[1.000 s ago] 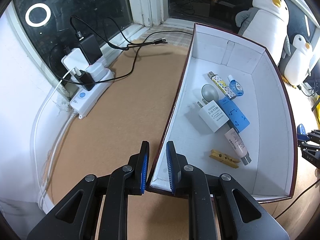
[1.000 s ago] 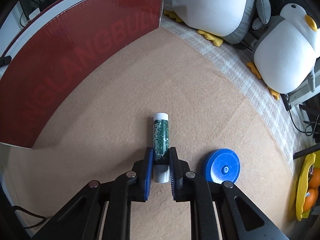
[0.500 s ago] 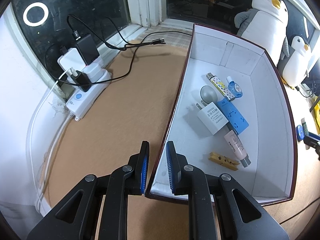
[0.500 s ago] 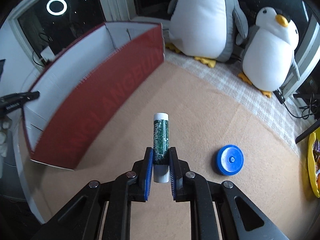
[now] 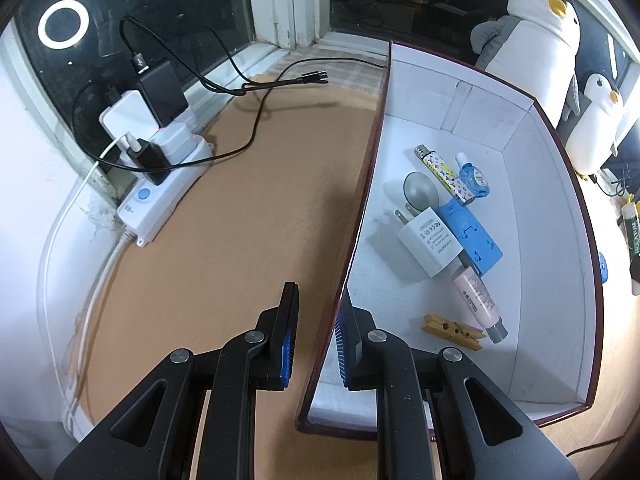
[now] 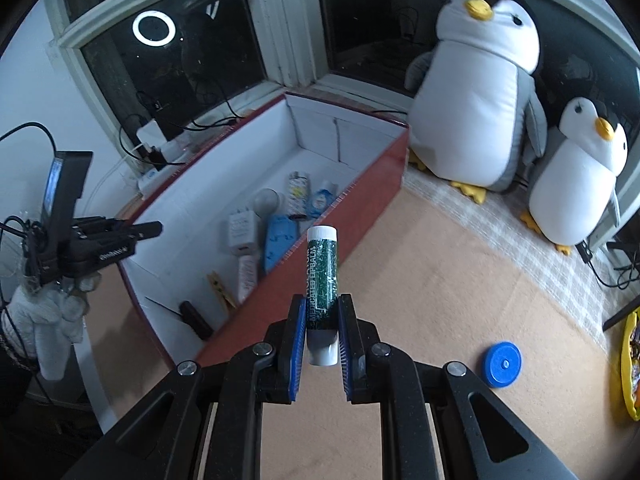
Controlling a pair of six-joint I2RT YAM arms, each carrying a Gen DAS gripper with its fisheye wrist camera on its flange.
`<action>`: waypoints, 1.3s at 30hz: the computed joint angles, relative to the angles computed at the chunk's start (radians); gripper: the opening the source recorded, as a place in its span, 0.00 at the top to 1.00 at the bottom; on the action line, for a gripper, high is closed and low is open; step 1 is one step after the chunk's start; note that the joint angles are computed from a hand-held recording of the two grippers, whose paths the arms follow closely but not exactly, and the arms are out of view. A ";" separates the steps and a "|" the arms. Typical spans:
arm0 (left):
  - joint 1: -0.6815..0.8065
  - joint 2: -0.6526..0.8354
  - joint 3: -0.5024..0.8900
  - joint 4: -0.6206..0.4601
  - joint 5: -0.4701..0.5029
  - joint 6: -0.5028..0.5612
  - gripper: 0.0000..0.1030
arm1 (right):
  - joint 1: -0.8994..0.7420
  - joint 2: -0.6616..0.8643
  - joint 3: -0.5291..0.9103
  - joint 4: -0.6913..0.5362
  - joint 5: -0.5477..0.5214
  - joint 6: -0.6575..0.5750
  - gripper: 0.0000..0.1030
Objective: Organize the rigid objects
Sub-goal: 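Carry the glue stick into the box and open the right gripper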
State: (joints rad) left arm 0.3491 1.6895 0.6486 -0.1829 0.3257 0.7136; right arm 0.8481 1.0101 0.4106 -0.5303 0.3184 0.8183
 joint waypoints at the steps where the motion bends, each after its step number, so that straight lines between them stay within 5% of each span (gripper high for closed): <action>1: -0.002 0.003 0.002 0.001 0.002 0.000 0.85 | 0.004 0.023 0.017 0.010 -0.001 -0.002 0.87; 23: -0.014 0.057 0.030 0.016 0.044 0.004 0.92 | 0.009 0.567 0.320 0.225 -0.124 -0.119 0.87; 39: -0.004 0.061 0.030 0.018 0.058 0.011 0.92 | -0.031 0.751 0.408 0.272 -0.202 -0.159 0.87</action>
State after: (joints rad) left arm 0.3451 1.7510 0.6789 -0.1651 0.3838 0.7250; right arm 0.8168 1.7613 0.8181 -0.2585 0.1161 0.6594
